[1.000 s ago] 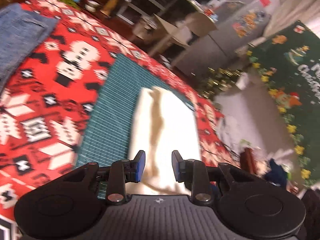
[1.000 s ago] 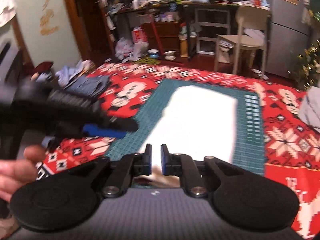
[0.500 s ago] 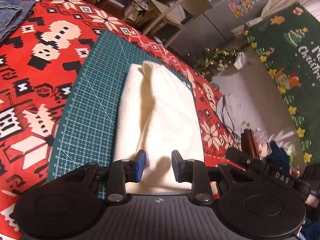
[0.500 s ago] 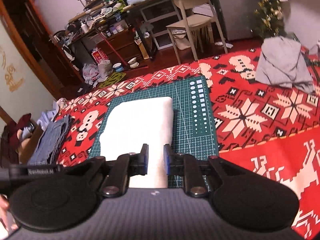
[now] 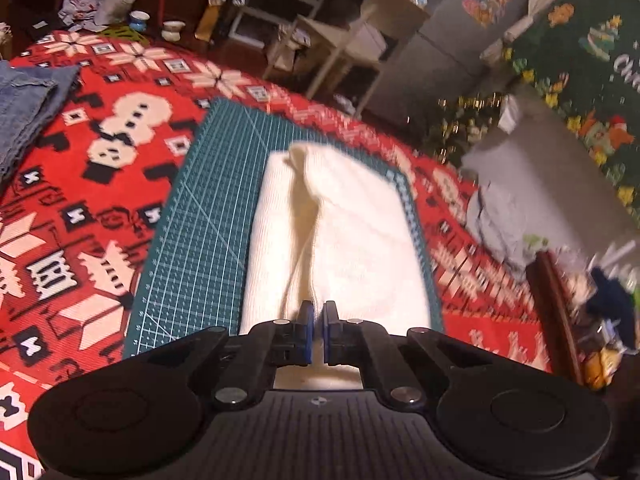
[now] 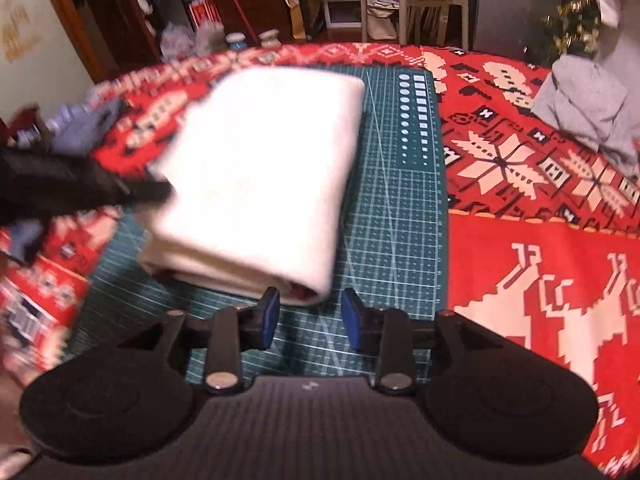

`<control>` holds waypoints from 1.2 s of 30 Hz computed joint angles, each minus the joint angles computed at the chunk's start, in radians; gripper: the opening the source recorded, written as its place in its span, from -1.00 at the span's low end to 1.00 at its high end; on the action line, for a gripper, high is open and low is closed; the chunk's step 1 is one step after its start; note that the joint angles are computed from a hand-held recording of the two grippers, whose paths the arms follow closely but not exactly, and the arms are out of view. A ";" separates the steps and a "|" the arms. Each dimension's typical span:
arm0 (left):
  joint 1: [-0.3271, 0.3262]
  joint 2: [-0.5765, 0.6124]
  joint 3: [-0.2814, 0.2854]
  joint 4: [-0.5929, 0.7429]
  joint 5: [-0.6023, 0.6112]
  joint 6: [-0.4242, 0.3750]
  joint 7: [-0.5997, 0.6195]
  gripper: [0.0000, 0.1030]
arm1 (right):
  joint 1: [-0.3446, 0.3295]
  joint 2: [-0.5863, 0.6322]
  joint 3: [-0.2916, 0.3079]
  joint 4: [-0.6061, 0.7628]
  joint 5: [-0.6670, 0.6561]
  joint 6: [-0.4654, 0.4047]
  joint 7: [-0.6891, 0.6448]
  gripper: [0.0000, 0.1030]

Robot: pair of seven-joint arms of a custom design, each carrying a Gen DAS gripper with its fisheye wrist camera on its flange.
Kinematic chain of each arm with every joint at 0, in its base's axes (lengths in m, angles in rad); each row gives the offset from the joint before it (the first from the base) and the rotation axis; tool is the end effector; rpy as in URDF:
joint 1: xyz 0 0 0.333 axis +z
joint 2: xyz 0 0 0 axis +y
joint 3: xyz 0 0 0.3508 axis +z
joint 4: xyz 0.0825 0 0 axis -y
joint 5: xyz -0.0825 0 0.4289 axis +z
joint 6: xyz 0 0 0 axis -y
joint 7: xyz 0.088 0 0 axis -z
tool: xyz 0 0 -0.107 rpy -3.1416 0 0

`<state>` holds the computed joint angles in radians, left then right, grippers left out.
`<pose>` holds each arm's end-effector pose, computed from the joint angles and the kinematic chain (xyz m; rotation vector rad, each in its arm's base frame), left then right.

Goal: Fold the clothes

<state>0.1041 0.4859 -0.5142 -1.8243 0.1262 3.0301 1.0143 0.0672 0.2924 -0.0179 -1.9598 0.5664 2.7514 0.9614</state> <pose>0.6976 -0.2567 0.3952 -2.1481 1.8060 -1.1738 0.6899 0.0130 0.3824 -1.9986 1.6541 -0.3478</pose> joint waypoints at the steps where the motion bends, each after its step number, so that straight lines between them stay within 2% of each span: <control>1: 0.018 -0.003 -0.018 -0.009 -0.012 0.018 0.003 -0.91 | 0.013 0.006 -0.009 -0.002 -0.017 0.020 0.025 -0.29; 3: 0.055 -0.009 -0.055 -0.028 -0.025 0.046 0.006 -0.91 | -0.011 0.003 0.023 -0.007 0.054 0.035 -0.013 -0.31; 5: 0.069 -0.009 -0.069 -0.031 -0.018 0.059 -0.001 -0.91 | -0.017 -0.006 0.045 -0.025 0.103 0.078 -0.068 -0.32; 8: 0.053 -0.007 -0.052 -0.022 0.003 0.058 -0.036 -0.92 | 0.027 0.001 0.014 -0.037 0.045 0.119 -0.030 -0.32; 12: 0.044 -0.021 -0.031 -0.037 0.011 0.064 -0.088 -0.92 | 0.037 0.009 0.002 -0.031 0.017 0.105 0.018 -0.30; 14: 0.088 -0.027 -0.068 -0.059 0.006 0.085 -0.090 -0.92 | 0.033 0.001 -0.003 -0.035 0.007 0.078 0.036 -0.30; 18: 0.164 -0.006 -0.145 -0.067 0.017 0.103 -0.101 -0.92 | -0.040 -0.045 0.075 -0.052 0.190 0.059 -0.141 -0.32; 22: 0.207 0.026 -0.197 -0.054 0.043 0.099 -0.110 -0.92 | 0.037 -0.015 0.025 -0.050 0.093 0.122 -0.041 -0.33; 24: 0.208 0.028 -0.197 -0.053 0.053 0.096 -0.121 -0.92 | 0.040 -0.018 0.020 -0.051 0.080 0.114 -0.016 -0.33; 25: 0.208 0.029 -0.197 -0.052 0.057 0.094 -0.125 -0.92 | 0.023 -0.028 0.041 -0.058 0.110 0.116 -0.054 -0.33; 26: 0.208 0.030 -0.197 -0.052 0.061 0.092 -0.129 -0.92 | 0.024 -0.028 0.039 -0.059 0.109 0.129 -0.059 -0.33; 28: 0.205 0.029 -0.192 -0.051 0.065 0.088 -0.137 -0.92 | 0.066 -0.001 -0.015 -0.041 0.012 0.123 0.045 -0.31; 31: 0.137 -0.007 -0.104 -0.056 0.070 0.059 -0.179 -0.92 | 0.035 0.009 0.011 -0.030 0.032 0.108 0.022 -0.34; 34: 0.057 -0.046 -0.002 -0.063 0.064 -0.016 -0.213 -0.92 | 0.023 0.004 0.015 -0.031 0.026 0.086 -0.001 -0.34; 36: 0.059 -0.026 -0.008 -0.043 0.023 -0.074 -0.186 -0.92 | 0.024 0.004 0.011 -0.028 0.019 0.072 0.005 -0.34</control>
